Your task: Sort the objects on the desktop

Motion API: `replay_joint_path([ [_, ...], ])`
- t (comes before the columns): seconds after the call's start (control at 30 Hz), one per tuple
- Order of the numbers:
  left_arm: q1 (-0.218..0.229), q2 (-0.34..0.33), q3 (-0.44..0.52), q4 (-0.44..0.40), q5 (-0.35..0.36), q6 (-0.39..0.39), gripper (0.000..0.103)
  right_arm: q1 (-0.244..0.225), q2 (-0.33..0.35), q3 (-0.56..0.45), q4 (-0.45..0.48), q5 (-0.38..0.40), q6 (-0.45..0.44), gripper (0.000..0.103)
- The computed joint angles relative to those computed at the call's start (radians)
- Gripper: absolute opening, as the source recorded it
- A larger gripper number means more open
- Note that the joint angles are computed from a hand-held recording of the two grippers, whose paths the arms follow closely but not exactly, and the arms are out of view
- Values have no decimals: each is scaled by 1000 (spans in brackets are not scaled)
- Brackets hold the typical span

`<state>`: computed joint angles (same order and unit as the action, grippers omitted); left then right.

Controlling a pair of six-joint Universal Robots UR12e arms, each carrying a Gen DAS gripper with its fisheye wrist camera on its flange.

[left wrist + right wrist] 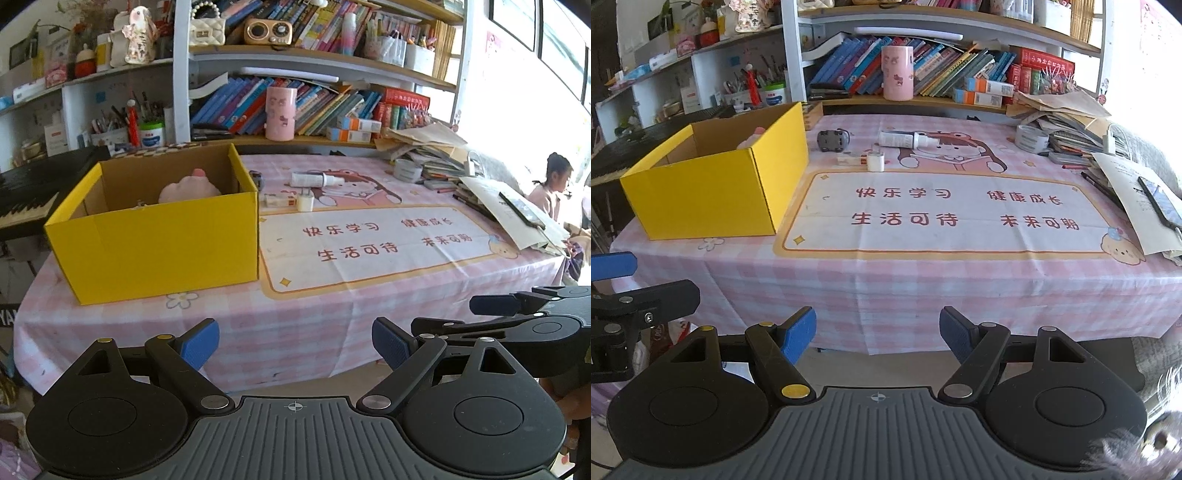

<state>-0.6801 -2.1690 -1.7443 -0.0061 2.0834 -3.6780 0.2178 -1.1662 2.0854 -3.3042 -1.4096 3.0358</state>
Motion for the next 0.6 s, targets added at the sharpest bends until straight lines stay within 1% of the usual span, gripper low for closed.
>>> replay_joint_path([
  [0.13, 8, -13, 21, 8, -24, 31, 92, -2, 7, -17, 17, -5, -13, 72],
  [0.3, 20, -35, 57, 7, -61, 81, 92, -8, 18, -32, 16, -18, -22, 72],
  [0.4, 27, -47, 79, 4, -87, 116, 92, -13, 26, -44, 23, -31, -2, 72],
  [0.6, 39, -75, 119, 20, -113, 169, 92, -24, 47, -76, 34, -52, 44, 72],
])
